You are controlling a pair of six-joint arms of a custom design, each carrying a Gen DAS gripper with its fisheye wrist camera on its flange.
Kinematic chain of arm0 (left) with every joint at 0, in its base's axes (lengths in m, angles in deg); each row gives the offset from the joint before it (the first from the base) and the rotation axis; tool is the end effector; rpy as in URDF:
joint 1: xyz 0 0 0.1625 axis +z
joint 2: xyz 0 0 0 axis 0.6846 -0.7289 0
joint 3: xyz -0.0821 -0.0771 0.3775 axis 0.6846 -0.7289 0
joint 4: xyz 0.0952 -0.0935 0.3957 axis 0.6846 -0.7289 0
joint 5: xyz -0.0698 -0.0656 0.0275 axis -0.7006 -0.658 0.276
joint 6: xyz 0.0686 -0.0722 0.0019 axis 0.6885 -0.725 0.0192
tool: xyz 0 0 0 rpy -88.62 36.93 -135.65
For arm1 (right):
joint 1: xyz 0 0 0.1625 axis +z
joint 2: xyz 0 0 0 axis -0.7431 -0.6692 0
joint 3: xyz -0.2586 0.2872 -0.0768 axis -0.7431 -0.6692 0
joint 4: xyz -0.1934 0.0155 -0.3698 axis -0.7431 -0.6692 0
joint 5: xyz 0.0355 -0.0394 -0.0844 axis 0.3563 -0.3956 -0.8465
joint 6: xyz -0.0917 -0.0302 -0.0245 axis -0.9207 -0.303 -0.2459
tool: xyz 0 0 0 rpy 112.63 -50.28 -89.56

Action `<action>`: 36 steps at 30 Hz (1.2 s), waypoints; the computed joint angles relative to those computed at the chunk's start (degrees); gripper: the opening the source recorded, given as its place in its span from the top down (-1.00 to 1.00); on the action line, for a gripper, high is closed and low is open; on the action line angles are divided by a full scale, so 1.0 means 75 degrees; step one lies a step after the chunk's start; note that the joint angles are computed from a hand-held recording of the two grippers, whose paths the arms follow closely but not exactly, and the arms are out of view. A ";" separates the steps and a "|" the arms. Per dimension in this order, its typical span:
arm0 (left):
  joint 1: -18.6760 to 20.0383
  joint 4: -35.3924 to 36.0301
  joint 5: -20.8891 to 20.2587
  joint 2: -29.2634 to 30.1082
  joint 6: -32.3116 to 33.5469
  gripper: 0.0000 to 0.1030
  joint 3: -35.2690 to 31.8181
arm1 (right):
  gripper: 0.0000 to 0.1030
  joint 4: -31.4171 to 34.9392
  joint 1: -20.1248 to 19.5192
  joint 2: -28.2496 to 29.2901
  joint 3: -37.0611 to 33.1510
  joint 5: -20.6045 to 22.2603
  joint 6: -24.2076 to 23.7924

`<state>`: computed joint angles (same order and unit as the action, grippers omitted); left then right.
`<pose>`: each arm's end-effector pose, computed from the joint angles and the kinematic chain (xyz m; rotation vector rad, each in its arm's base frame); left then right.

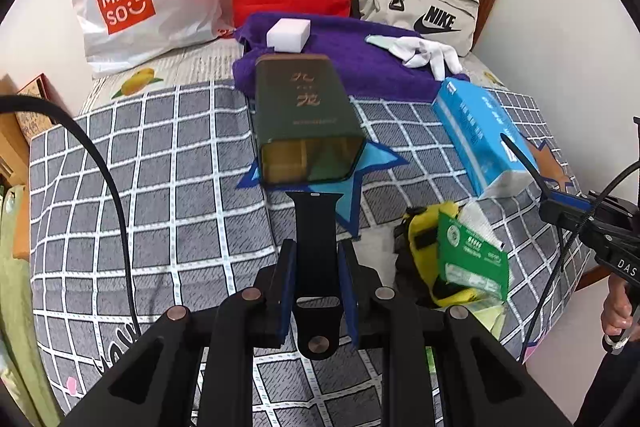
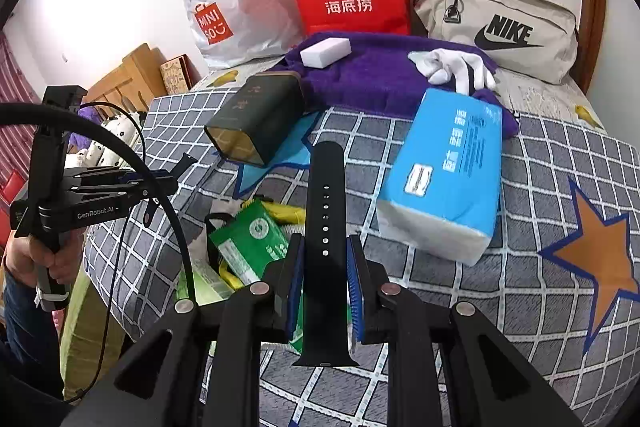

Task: Organize soft objects
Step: 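Drop the strap onto the glove with the right tool while the left tool carries its strap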

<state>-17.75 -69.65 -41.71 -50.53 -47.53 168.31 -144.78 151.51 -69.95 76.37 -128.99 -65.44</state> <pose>-0.0752 -0.2673 0.2019 -0.0981 2.2797 -0.8304 0.2099 -0.3880 0.0501 1.2980 -2.5502 0.3235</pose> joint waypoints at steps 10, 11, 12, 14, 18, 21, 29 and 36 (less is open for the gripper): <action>0.0145 0.0013 0.0472 0.0107 0.0308 0.61 -0.0432 | 0.60 0.0356 0.0308 0.0087 -0.0620 -0.0062 0.0280; 0.0208 -0.0068 0.0520 0.0087 0.0416 0.61 -0.0461 | 0.60 0.0377 0.0342 0.0116 -0.0708 -0.0070 0.0282; 0.0280 -0.0183 0.0556 0.0058 0.0529 0.61 -0.0479 | 0.60 0.0422 0.0384 0.0155 -0.0834 -0.0067 0.0293; 0.0434 -0.0363 0.0659 0.0051 0.0788 0.61 -0.0572 | 0.60 0.0463 0.0448 0.0212 -0.0995 -0.0083 0.0338; 0.0693 -0.0539 0.0927 0.0304 0.1122 0.61 -0.0834 | 0.60 0.0641 0.0553 0.0376 -0.1455 -0.0048 0.0447; 0.1007 -0.1091 0.1127 0.0593 0.1657 0.61 -0.1006 | 0.60 0.0822 0.0601 0.0547 -0.1859 0.0000 0.0559; 0.2176 -0.4074 0.1392 0.1681 0.4220 0.61 -0.1358 | 0.60 0.1120 0.0676 0.1269 -0.2997 -0.0102 0.0741; 0.3074 -0.6404 0.1301 0.2852 0.6143 0.61 -0.1837 | 0.60 0.1476 0.0710 0.2014 -0.4047 -0.0264 0.0814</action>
